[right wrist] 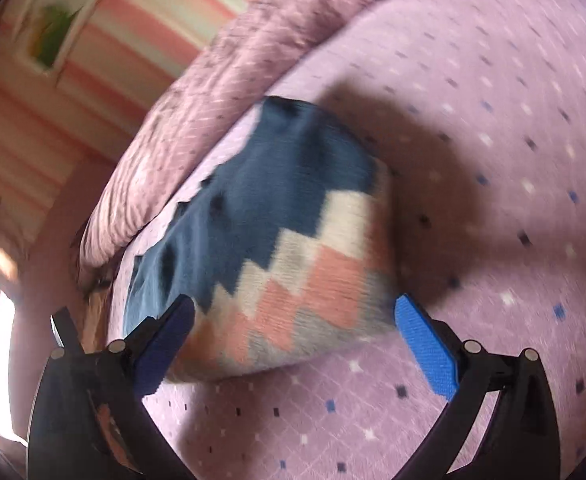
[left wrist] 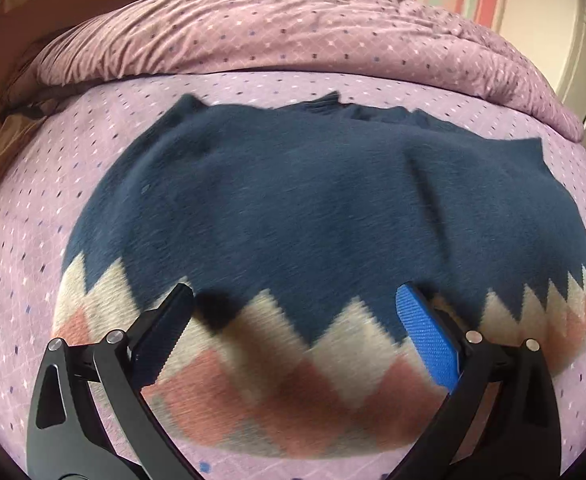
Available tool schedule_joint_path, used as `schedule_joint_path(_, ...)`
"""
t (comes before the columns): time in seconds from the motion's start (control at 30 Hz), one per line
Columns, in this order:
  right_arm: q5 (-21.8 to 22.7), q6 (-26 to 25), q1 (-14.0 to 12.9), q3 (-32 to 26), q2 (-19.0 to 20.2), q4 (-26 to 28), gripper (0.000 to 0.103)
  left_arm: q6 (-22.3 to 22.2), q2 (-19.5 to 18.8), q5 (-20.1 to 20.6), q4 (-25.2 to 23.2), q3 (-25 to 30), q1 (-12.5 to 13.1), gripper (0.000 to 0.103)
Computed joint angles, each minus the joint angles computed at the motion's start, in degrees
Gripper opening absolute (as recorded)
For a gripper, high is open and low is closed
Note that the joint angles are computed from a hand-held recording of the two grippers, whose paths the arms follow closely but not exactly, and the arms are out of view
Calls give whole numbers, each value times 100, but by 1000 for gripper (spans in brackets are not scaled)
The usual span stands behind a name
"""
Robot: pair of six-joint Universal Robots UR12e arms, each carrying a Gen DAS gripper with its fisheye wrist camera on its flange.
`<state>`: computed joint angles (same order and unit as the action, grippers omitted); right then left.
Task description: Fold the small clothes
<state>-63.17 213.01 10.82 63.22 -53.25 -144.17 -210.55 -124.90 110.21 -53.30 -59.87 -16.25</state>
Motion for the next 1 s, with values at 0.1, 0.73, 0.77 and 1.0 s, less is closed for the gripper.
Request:
schedule_joint_path(0.1,17,767,-41,307,-107,-357,101,142,-101,-37,-14,200,-55,100)
schedule_joint_path(0.73,-78,251,126,346,21,-483,75,181,-297,-71,-421,569,-121,100)
schedule_joint_path(0.77,-92,117,144,345,7,-433,74,171,-299,-72,-426,572,-123,100)
schedule_joint_path(1.0,-64,541,163,71,242,-650,81,8,-304,-178,-503,589,-97,100)
